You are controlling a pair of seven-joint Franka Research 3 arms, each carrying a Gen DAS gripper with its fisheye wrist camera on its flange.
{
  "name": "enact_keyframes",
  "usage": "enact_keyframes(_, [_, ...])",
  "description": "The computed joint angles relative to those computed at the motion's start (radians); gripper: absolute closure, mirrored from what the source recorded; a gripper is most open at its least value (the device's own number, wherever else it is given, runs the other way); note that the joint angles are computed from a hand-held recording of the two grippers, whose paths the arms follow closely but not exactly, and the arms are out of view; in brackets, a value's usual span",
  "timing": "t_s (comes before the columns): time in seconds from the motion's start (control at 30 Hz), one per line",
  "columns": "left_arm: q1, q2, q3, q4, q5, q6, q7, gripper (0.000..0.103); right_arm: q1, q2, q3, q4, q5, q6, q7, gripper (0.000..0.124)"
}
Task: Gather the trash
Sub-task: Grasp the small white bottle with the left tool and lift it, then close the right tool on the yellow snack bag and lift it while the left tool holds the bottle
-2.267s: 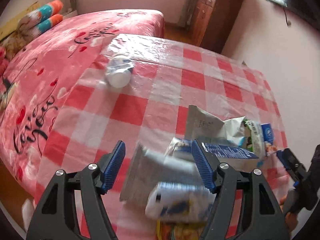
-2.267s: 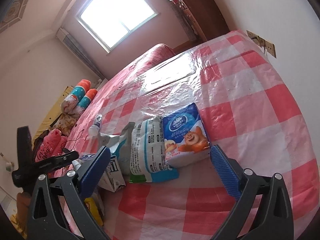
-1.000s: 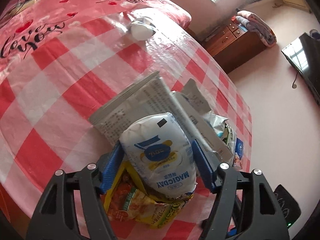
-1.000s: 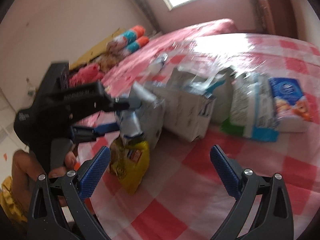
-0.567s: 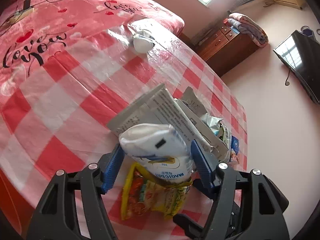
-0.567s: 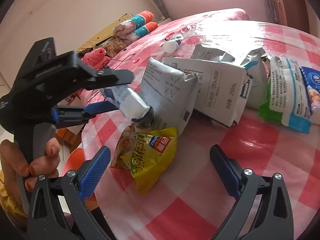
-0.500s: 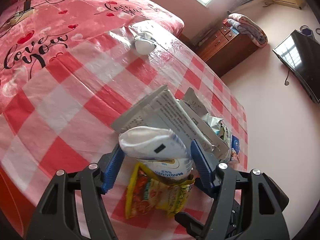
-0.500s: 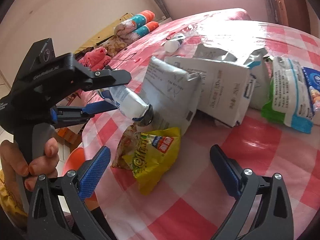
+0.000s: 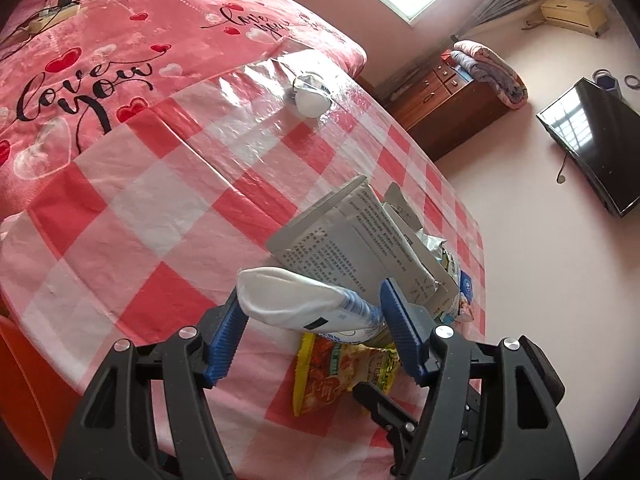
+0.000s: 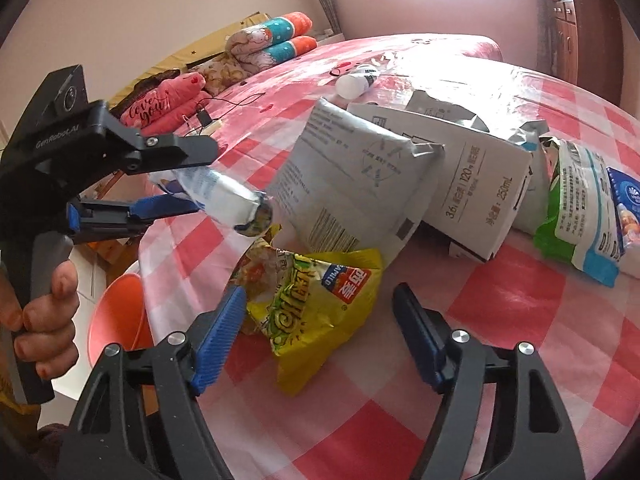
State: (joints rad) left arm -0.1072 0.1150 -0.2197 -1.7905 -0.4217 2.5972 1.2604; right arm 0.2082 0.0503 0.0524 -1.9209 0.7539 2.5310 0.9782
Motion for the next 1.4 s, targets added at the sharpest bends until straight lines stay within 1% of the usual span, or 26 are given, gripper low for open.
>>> enact_keyframes(0.13, [0.010,-0.021,0.004,-0.028,-0.034,0.001,0.047,0.036,0.007,-0.009,0.000,0.000,-0.056,-0.031,0.057,0.049])
enact_keyframes(0.27, [0.017,-0.036,0.012,-0.059,-0.069,-0.001,0.090,0.036,0.013,-0.044,0.002,-0.030,-0.033,-0.083,0.046,0.048])
enact_keyframes(0.3, [0.018,-0.039,0.014,-0.066,-0.080,-0.002,0.100,0.036,0.015,-0.058,0.001,-0.044,-0.012,-0.096,0.028,0.048])
enact_keyframes(0.4, [0.019,-0.044,0.019,-0.079,-0.096,0.001,0.125,0.036,0.013,-0.084,-0.016,-0.060,0.118,-0.172,-0.063,0.048])
enact_keyframes(0.43, [0.020,-0.045,0.020,-0.084,-0.107,0.002,0.138,0.036,0.013,-0.091,-0.019,-0.064,0.144,-0.178,-0.079,0.048])
enact_keyframes(0.5, [0.021,-0.045,0.022,-0.088,-0.126,0.003,0.155,0.036,0.018,-0.108,-0.017,-0.072,0.149,-0.140,-0.094,0.048])
enact_keyframes(0.57, [0.024,-0.045,0.023,-0.090,-0.148,0.001,0.176,0.036,0.024,-0.125,-0.014,-0.083,0.115,-0.076,-0.079,0.048])
enact_keyframes(0.63, [0.026,-0.048,0.025,-0.094,-0.163,0.000,0.197,0.036,0.033,-0.135,-0.004,-0.095,0.053,0.011,-0.050,0.048])
enact_keyframes(0.67, [0.027,-0.049,0.026,-0.097,-0.173,0.001,0.209,0.036,0.037,-0.131,0.002,-0.095,0.006,0.051,-0.034,0.048])
enact_keyframes(0.73, [0.030,-0.052,0.028,-0.101,-0.193,-0.002,0.229,0.036,0.041,-0.104,0.009,-0.079,-0.115,0.087,0.017,0.048])
enact_keyframes(0.8, [0.031,-0.055,0.029,-0.106,-0.210,-0.006,0.249,0.036,0.047,-0.076,0.010,-0.061,-0.176,0.099,0.034,0.048])
enact_keyframes(0.83, [0.031,-0.057,0.030,-0.109,-0.213,-0.005,0.255,0.036,0.050,-0.061,0.010,-0.048,-0.182,0.093,0.024,0.047])
enact_keyframes(0.9, [0.030,-0.064,0.033,-0.118,-0.220,-0.004,0.274,0.036,0.055,-0.031,0.013,-0.024,-0.212,0.087,0.026,0.041])
enact_keyframes(0.93, [0.030,-0.066,0.034,-0.120,-0.223,-0.004,0.280,0.036,0.058,-0.012,0.015,-0.007,-0.255,0.079,0.047,0.037])
enact_keyframes(1.03, [0.030,-0.073,0.039,-0.129,-0.249,-0.009,0.310,0.036,0.067,0.028,0.019,0.026,-0.338,0.065,0.099,0.036])
enact_keyframes(1.17, [0.031,-0.083,0.046,-0.144,-0.276,-0.010,0.341,0.036,0.080,0.031,0.022,0.011,-0.420,0.101,0.134,0.033])
enact_keyframes(1.23, [0.032,-0.086,0.050,-0.148,-0.291,-0.017,0.354,0.036,0.088,0.029,0.021,0.000,-0.480,0.116,0.158,0.033])
enact_keyframes(1.3, [0.033,-0.089,0.053,-0.155,-0.300,-0.020,0.362,0.036,0.097,0.028,0.018,-0.013,-0.550,0.137,0.198,0.037])
enact_keyframes(1.33, [0.033,-0.092,0.054,-0.160,-0.303,-0.021,0.365,0.036,0.100,0.028,0.017,-0.018,-0.576,0.144,0.217,0.041])
enact_keyframes(1.37, [0.033,-0.094,0.056,-0.164,-0.307,-0.022,0.367,0.036,0.101,0.027,0.017,-0.021,-0.591,0.144,0.226,0.045])
enact_keyframes(1.4, [0.034,-0.094,0.058,-0.165,-0.311,-0.024,0.370,0.036,0.098,0.025,0.020,-0.023,-0.576,0.142,0.216,0.047])
